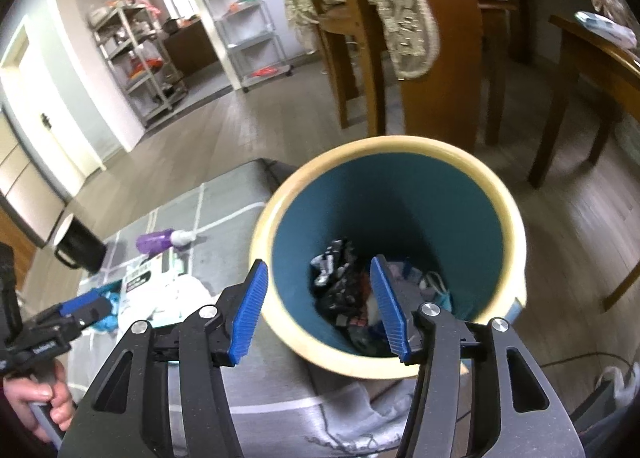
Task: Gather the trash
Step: 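Move both tools back over the remaining trash on the stool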
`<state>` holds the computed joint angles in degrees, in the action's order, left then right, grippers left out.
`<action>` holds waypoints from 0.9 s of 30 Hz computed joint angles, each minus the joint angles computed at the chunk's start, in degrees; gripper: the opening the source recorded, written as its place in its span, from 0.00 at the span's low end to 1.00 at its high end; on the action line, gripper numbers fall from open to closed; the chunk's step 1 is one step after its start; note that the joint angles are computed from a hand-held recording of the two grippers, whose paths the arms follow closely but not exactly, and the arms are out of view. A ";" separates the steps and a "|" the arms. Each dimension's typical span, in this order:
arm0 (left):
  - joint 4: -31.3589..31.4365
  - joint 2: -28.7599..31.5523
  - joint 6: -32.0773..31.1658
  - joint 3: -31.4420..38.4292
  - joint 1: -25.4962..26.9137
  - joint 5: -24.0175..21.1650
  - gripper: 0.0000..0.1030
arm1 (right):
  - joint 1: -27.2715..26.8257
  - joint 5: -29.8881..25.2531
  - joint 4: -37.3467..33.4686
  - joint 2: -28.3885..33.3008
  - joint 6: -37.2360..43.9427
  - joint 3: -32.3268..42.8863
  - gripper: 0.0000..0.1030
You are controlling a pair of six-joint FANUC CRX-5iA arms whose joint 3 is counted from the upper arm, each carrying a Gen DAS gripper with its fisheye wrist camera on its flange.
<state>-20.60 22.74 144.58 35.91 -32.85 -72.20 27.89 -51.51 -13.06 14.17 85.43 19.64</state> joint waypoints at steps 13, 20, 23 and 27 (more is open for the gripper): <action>-2.17 -3.83 6.53 -6.53 -0.26 0.66 0.74 | 2.88 -3.46 -3.89 0.54 7.39 0.91 0.54; -1.94 -4.47 6.28 -7.81 0.49 1.06 0.60 | 5.20 -8.84 -8.23 2.28 13.05 3.27 0.54; -1.15 -4.12 5.02 -7.80 0.96 1.37 0.54 | 6.91 -10.52 -8.62 3.35 14.68 3.80 0.54; -1.21 -4.81 5.91 -8.59 1.39 1.99 0.53 | 7.96 -12.39 -10.32 5.24 15.50 5.46 0.54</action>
<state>-21.81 17.94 150.49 27.33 -31.46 -70.21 35.85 -63.90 -23.38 19.41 100.93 25.10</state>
